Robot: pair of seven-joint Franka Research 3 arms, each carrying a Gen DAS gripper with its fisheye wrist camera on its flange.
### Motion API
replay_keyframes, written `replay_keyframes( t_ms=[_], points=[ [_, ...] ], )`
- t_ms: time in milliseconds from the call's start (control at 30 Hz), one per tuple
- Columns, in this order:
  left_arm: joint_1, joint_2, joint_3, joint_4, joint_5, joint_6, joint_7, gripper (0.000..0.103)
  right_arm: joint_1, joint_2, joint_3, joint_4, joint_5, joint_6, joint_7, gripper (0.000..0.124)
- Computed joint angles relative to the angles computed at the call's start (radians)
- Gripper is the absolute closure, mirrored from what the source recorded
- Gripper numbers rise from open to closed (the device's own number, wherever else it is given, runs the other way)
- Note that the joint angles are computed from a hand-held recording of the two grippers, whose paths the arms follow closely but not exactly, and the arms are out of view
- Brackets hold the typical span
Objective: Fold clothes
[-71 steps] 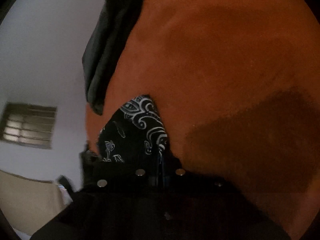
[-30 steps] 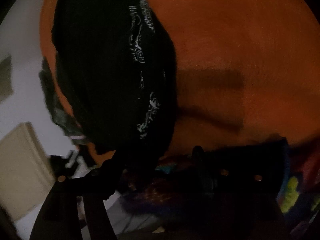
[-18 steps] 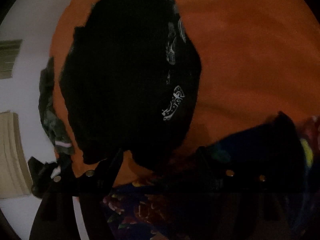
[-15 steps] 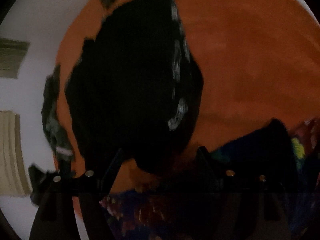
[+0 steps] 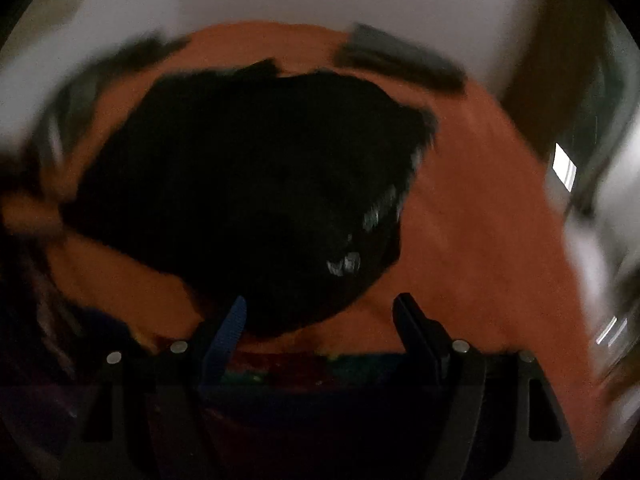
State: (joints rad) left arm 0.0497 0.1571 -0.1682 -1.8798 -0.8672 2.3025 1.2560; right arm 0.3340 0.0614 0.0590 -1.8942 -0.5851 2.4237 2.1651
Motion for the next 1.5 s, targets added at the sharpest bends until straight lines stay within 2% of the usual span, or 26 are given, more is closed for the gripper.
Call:
replay_keyframes(
  t_ms=[33, 100, 133, 167, 200, 233, 367, 433, 533, 567, 667, 767, 867, 900, 967, 1033, 1067, 1133, 1167, 1200, 1267, 1333, 1400, 1500],
  points=[
    [0.007, 0.006, 0.005, 0.011, 0.006, -0.024, 0.000, 0.060, 0.013, 0.020, 0.006, 0.028, -0.071, -0.035, -0.018, 0.054],
    [0.004, 0.020, 0.002, 0.025, 0.007, -0.018, -0.024, 0.060, 0.031, 0.048, 0.007, 0.059, -0.137, -0.078, -0.074, 0.083],
    [-0.003, 0.036, 0.000, 0.041, 0.027, -0.017, -0.062, 0.060, 0.040, 0.074, 0.008, 0.089, -0.136, -0.111, -0.104, 0.093],
    [-0.013, 0.049, -0.006, 0.054, 0.053, -0.014, -0.097, 0.060, 0.050, 0.101, 0.007, 0.120, -0.133, -0.143, -0.133, 0.111],
    [-0.015, 0.041, -0.008, 0.044, 0.069, -0.013, -0.115, 0.060, 0.056, 0.122, 0.001, 0.143, -0.114, -0.172, -0.152, 0.120],
    [-0.013, 0.044, -0.010, 0.045, 0.069, -0.007, -0.117, 0.060, 0.062, 0.140, -0.005, 0.164, -0.097, -0.196, -0.166, 0.120],
    [0.008, 0.037, -0.016, 0.018, 0.029, 0.025, -0.093, 0.061, 0.048, 0.107, -0.040, 0.130, -0.052, -0.128, -0.088, 0.121],
    [0.019, 0.015, -0.021, -0.022, -0.057, 0.065, -0.044, 0.080, 0.033, 0.057, -0.044, 0.070, -0.057, -0.051, -0.074, 0.121],
    [0.028, 0.002, -0.015, -0.036, -0.111, 0.059, 0.042, 0.090, 0.034, 0.018, -0.026, 0.017, -0.135, -0.033, -0.110, 0.121],
    [0.031, -0.005, -0.012, -0.039, -0.123, 0.053, 0.083, 0.090, 0.031, 0.010, -0.020, 0.001, -0.145, -0.023, -0.127, 0.121],
    [0.040, -0.021, 0.005, -0.034, -0.098, -0.016, 0.209, 0.091, 0.024, 0.017, 0.002, -0.006, -0.076, -0.068, -0.236, 0.121],
    [0.045, -0.042, 0.025, -0.041, -0.054, -0.078, 0.255, 0.092, 0.023, 0.053, 0.010, 0.018, 0.040, -0.148, -0.349, 0.121],
    [0.043, -0.060, 0.043, -0.044, 0.001, -0.113, 0.279, 0.092, 0.033, 0.066, 0.003, 0.040, 0.041, -0.166, -0.363, 0.120],
    [0.045, -0.056, 0.048, -0.034, 0.013, -0.132, 0.279, 0.092, 0.020, 0.063, 0.000, 0.052, 0.112, -0.160, -0.386, 0.118],
    [0.056, -0.038, 0.051, -0.006, -0.042, -0.172, 0.287, 0.092, -0.006, 0.059, -0.005, 0.080, 0.257, -0.159, -0.431, 0.113],
    [0.055, -0.006, 0.043, 0.059, -0.051, -0.176, 0.275, 0.091, -0.033, 0.058, -0.010, 0.112, 0.403, -0.163, -0.471, 0.107],
    [0.058, 0.002, 0.039, 0.081, -0.052, -0.194, 0.276, 0.091, -0.051, 0.050, -0.014, 0.123, 0.491, -0.125, -0.488, 0.105],
    [0.063, 0.019, 0.031, 0.126, -0.054, -0.231, 0.279, 0.091, -0.063, 0.065, -0.014, 0.161, 0.557, -0.082, -0.538, 0.100],
    [0.066, 0.027, 0.027, 0.148, -0.055, -0.250, 0.279, 0.091, -0.066, 0.090, -0.007, 0.200, 0.581, -0.063, -0.604, 0.098],
    [0.070, 0.033, 0.025, 0.161, -0.056, -0.276, 0.265, 0.091, -0.065, 0.099, 0.005, 0.214, 0.613, -0.055, -0.681, 0.090],
    [0.076, 0.049, 0.029, 0.170, -0.043, -0.298, 0.180, 0.091, -0.085, 0.153, 0.049, 0.273, 0.723, -0.066, -0.957, 0.073],
    [0.082, 0.065, 0.031, 0.180, -0.025, -0.316, 0.100, 0.091, -0.045, 0.198, 0.035, 0.305, 0.678, -0.042, -1.049, 0.071],
    [0.074, 0.057, 0.035, 0.174, 0.057, -0.294, 0.056, 0.091, 0.009, 0.274, 0.008, 0.363, 0.565, -0.018, -1.050, 0.074],
    [0.066, 0.020, 0.037, 0.128, 0.125, -0.230, 0.023, 0.091, 0.070, 0.361, -0.023, 0.439, 0.479, -0.017, -1.023, 0.079]
  ],
)
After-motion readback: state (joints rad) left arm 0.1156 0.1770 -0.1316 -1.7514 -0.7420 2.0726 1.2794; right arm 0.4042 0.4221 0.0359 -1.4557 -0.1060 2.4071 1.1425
